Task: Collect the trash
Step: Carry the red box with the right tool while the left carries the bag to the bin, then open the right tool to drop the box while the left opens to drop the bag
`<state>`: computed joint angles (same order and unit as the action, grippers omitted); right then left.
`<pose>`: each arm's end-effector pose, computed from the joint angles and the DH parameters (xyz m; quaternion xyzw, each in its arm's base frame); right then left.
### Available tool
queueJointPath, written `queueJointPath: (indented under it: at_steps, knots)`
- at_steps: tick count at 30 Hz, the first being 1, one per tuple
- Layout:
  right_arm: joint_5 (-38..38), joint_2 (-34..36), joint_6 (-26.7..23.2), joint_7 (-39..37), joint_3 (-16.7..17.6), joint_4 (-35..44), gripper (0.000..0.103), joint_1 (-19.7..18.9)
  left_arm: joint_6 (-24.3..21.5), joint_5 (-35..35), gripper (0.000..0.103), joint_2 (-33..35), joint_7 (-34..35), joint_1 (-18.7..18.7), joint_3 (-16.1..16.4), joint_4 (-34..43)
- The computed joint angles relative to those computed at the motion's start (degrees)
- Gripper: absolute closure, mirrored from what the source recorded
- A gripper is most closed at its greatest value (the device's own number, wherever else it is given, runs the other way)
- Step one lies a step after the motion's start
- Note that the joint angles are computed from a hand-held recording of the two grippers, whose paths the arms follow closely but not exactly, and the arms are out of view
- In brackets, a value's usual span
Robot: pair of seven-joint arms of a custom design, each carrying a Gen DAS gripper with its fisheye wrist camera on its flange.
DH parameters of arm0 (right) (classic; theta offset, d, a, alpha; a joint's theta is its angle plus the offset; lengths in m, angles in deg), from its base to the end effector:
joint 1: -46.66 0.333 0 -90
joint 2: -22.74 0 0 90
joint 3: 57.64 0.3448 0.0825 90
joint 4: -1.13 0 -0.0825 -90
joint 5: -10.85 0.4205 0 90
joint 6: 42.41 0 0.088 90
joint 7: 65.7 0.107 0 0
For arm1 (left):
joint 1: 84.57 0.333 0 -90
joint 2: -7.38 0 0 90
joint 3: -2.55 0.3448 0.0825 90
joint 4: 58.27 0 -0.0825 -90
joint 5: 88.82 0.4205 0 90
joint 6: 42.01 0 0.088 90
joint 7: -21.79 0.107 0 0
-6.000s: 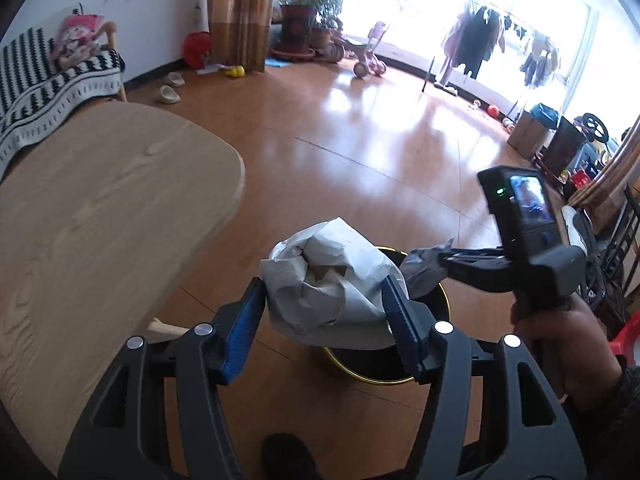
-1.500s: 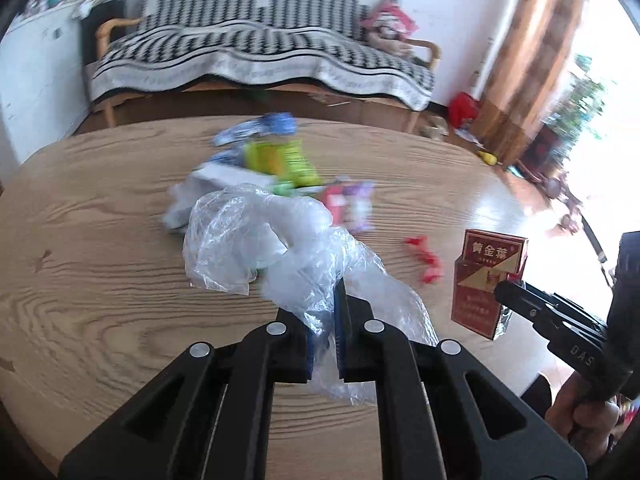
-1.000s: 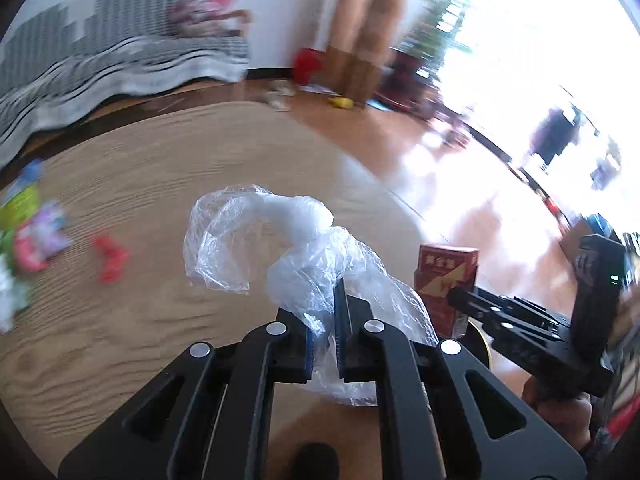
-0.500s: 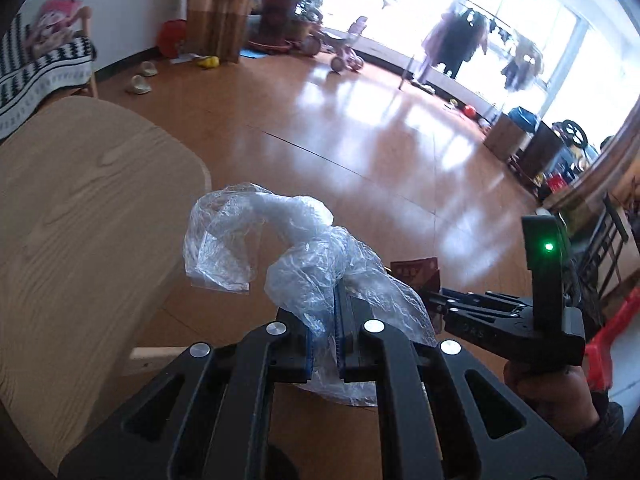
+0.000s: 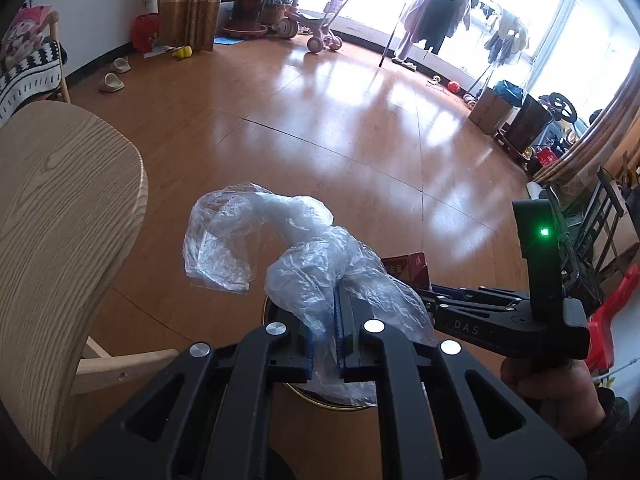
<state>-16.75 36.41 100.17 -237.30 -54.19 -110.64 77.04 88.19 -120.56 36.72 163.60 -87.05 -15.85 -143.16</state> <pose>0.5542 0.3717 0.3955 -0.3715 0.9020 -0.1012 0.1955 0.7321 -0.2437 0.4384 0.3095 -0.8905 0.3322 0.0290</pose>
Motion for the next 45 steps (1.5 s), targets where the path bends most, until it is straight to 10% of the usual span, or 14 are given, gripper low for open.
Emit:
queueJointPath:
  at_steps: [5, 24, 26, 29, 45]
  knots:
    - [-3.33, -1.19, -0.33, 3.55, -0.57, -0.91, 0.035, 0.64, -1.08, 0.33, 0.096, 0.19, 0.40, 0.50, 0.21, 0.17]
    - [-10.27, -5.44, -8.86, 16.59, 1.61, -3.64, 0.025, -0.30, -13.25, 5.30, 0.094, 8.35, -2.26, -1.79, 0.36, 9.30]
    - [-10.38, -5.63, -9.14, 17.13, 1.90, -3.80, 0.025, -0.52, -14.39, 6.49, 0.081, 9.41, -3.42, -2.45, 0.69, 10.52]
    - [-10.75, -5.75, -9.07, 17.62, 2.14, -4.01, 0.025, -0.76, -13.47, 6.10, 0.032, 9.75, -3.53, -2.26, 0.21, 10.53]
    - [-13.25, -2.56, -9.97, 15.83, 2.15, 1.81, 0.024, 0.27, -8.28, 2.01, 0.015, 4.36, -3.28, 1.58, 0.70, 7.75]
